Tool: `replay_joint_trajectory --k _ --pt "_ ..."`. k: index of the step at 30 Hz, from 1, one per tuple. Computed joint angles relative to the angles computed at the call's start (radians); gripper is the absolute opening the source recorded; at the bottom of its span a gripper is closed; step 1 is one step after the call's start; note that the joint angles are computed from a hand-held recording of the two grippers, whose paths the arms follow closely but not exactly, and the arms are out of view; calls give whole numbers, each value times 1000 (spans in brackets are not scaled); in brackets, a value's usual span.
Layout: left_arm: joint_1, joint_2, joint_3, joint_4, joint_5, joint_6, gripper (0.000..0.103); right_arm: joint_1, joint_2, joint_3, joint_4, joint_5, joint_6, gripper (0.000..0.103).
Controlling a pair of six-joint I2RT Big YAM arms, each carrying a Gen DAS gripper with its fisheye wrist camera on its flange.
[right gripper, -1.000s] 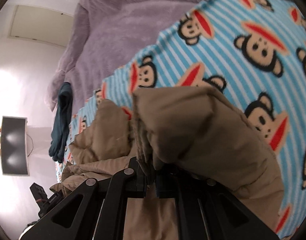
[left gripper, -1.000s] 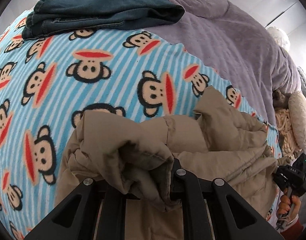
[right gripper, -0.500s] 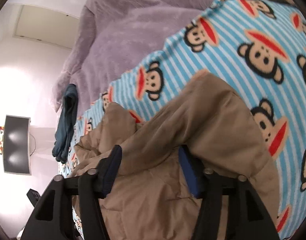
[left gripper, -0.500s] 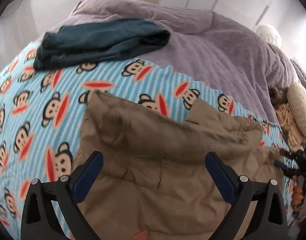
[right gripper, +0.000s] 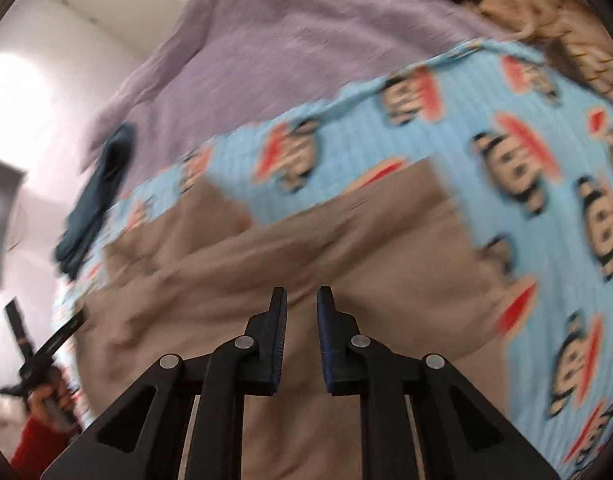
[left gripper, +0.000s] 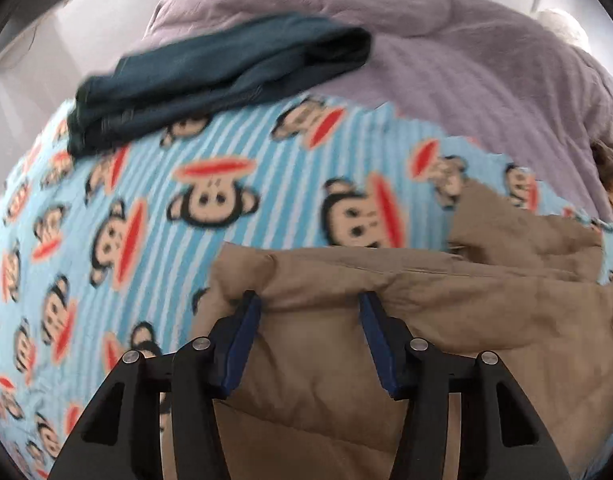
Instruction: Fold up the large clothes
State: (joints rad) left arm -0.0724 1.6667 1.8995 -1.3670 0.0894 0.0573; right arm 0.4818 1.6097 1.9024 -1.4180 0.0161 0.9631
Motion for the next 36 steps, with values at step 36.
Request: replay_joint_trajectory --k 36 --pt "61 -304 -241 -76 22 9 76 192 -186 -148 16 96 313 44"
